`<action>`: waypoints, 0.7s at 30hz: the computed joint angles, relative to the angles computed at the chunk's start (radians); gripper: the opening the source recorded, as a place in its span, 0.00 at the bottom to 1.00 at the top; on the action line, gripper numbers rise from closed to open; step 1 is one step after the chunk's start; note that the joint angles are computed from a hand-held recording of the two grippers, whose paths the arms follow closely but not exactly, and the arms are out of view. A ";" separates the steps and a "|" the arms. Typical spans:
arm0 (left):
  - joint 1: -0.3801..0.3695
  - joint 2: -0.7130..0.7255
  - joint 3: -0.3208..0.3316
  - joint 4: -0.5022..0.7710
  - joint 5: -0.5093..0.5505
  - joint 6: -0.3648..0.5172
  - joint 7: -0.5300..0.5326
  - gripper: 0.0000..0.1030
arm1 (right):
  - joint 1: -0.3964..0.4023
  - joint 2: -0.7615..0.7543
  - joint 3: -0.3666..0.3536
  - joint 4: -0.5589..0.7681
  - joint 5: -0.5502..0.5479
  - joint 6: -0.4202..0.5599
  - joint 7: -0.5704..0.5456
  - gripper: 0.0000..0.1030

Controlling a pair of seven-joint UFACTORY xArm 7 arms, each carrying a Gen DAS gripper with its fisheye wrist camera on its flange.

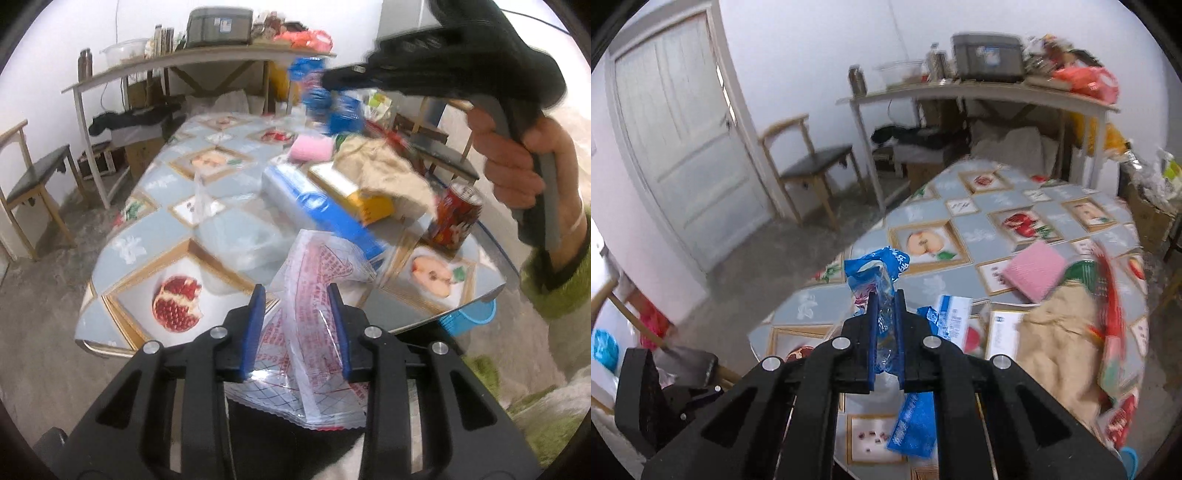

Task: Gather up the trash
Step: 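Grasp the pink-printed plastic bag with the left tool while the right tool grasps the blue wrapper, then carry the bag and wrapper with both tools over the blue wastebasket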

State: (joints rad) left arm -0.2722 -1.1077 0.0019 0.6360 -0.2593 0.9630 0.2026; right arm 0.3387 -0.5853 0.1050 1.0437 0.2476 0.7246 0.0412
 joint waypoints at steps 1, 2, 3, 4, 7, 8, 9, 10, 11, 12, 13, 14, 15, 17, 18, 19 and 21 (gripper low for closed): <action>-0.009 -0.001 -0.010 0.013 -0.007 -0.006 -0.003 0.31 | -0.007 -0.043 -0.007 -0.020 0.000 0.001 0.006 0.08; -0.018 -0.001 -0.017 0.022 -0.012 -0.011 -0.005 0.31 | -0.016 -0.086 -0.015 -0.039 -0.004 0.005 0.013 0.08; -0.034 0.003 -0.028 0.035 -0.023 -0.024 -0.006 0.31 | -0.031 -0.139 -0.021 -0.063 -0.011 0.012 0.023 0.08; -0.048 0.009 -0.035 0.043 -0.031 -0.035 -0.006 0.31 | -0.044 -0.184 -0.026 -0.082 -0.019 0.019 0.033 0.08; -0.133 0.063 -0.059 0.096 -0.086 -0.093 0.008 0.31 | -0.116 -0.345 -0.053 -0.130 -0.065 0.074 0.067 0.08; -0.157 0.083 -0.068 0.112 -0.102 -0.107 0.009 0.31 | -0.140 -0.391 -0.064 -0.141 -0.080 0.094 0.076 0.08; -0.194 0.117 -0.077 0.139 -0.125 -0.129 0.019 0.31 | -0.173 -0.447 -0.080 -0.152 -0.100 0.123 0.086 0.08; -0.234 0.157 -0.086 0.169 -0.149 -0.151 0.031 0.31 | -0.201 -0.491 -0.089 -0.160 -0.117 0.146 0.093 0.08; -0.266 0.192 -0.095 0.194 -0.170 -0.169 0.040 0.31 | -0.237 -0.539 -0.101 -0.169 -0.139 0.173 0.102 0.08; -0.303 0.239 -0.102 0.229 -0.193 -0.184 0.052 0.31 | -0.285 -0.599 -0.122 -0.178 -0.170 0.212 0.111 0.08; -0.341 0.295 -0.111 0.272 -0.218 -0.196 0.065 0.31 | -0.317 -0.638 -0.138 -0.187 -0.191 0.236 0.115 0.08; -0.366 0.345 -0.122 0.310 -0.236 -0.204 0.070 0.31 | -0.363 -0.685 -0.161 -0.197 -0.218 0.270 0.122 0.08; -0.385 0.404 -0.138 0.358 -0.252 -0.209 0.070 0.31 | -0.409 -0.728 -0.190 -0.208 -0.244 0.302 0.132 0.08; -0.385 0.537 -0.197 0.476 -0.246 -0.191 0.020 0.31 | -0.483 -0.792 -0.244 -0.235 -0.279 0.351 0.151 0.08; -0.387 0.591 -0.219 0.523 -0.244 -0.181 -0.002 0.31 | -0.522 -0.817 -0.275 -0.251 -0.298 0.374 0.162 0.08; -0.400 0.680 -0.242 0.597 -0.255 -0.165 -0.022 0.31 | -0.570 -0.851 -0.316 -0.273 -0.320 0.410 0.176 0.08; -0.392 0.802 -0.308 0.697 -0.202 -0.148 -0.086 0.31 | -0.657 -0.892 -0.405 -0.324 -0.361 0.469 0.201 0.08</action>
State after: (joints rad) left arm -0.6644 -0.3057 -0.3059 1.3335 -0.4610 0.8145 0.1161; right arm -0.3181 -1.4778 -0.2998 0.7200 -0.1136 1.1939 0.2425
